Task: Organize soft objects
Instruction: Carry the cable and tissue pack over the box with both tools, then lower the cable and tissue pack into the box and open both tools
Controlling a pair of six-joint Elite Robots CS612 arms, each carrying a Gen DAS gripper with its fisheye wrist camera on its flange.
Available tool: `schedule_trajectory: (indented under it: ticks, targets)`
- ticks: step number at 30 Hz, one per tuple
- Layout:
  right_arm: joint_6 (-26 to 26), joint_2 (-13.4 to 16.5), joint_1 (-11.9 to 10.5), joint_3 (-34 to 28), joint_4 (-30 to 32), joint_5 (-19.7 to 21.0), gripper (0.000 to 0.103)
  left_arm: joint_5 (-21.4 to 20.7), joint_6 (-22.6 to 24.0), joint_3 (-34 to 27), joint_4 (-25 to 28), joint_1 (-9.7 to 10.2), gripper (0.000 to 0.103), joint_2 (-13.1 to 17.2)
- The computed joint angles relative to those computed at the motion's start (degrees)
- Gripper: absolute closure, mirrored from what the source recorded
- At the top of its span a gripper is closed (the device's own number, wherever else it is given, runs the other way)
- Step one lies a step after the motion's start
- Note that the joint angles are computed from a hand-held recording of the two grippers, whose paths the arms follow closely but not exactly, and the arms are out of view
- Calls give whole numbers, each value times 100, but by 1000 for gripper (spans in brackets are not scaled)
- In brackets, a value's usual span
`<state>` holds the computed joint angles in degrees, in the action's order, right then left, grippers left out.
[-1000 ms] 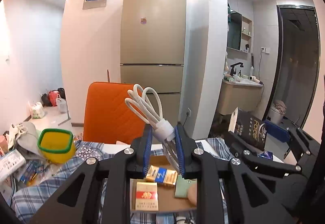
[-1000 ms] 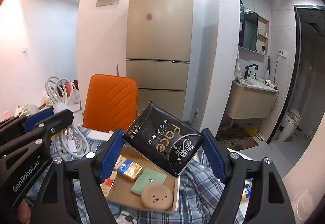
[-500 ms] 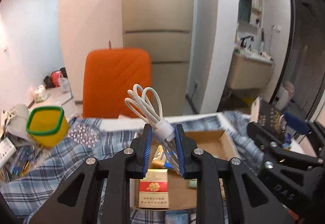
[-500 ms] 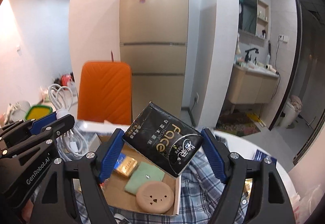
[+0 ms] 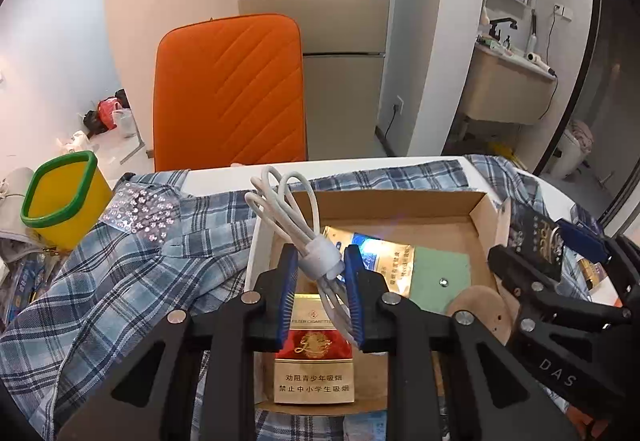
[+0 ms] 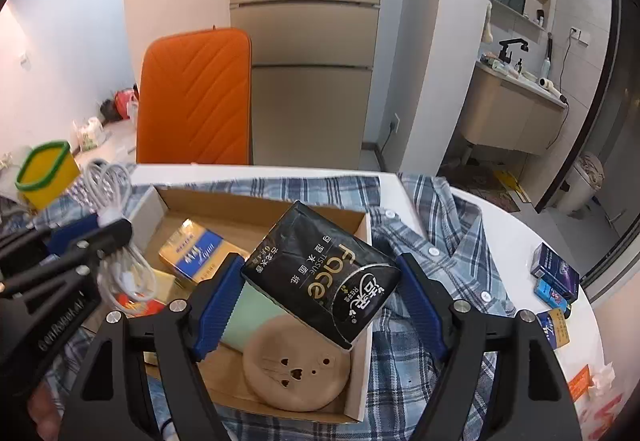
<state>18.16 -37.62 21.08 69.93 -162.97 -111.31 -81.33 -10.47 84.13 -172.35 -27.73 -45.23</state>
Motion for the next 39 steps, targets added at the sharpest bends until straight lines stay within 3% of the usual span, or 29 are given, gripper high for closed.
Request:
schedule_trajectory:
  ticks: [4, 11, 13, 15, 16, 27, 35, 39]
  targets:
    - [44, 49, -45, -32, 159, 292, 24, -34, 17, -23, 92, 10, 82, 9]
    - [30, 114, -41, -111, 317, 298, 24, -112, 19, -65, 192, 33, 80, 23]
    - [-44, 123, -32, -117, 306, 254, 23, -104, 25, -85, 218, 37, 72, 29]
    - [-33, 129, -37, -127, 332, 267, 23, -28, 11, -60, 139, 28, 36, 22]
    - [-22, 127, -44, -125, 339, 312, 23, 8, -5, -27, 11, 23, 35, 18]
    - [-41, 74, -6, -67, 193, 105, 22, 35, 33, 61, -206, 31, 35, -50]
    - [-105, -17, 29, 45, -78, -5, 22, 30, 42, 291, -673, 17, 34, -205]
    - [-158, -126, 62, 182, -405, -123, 22, 240, 126, 500, -1192, -33, 20, -321]
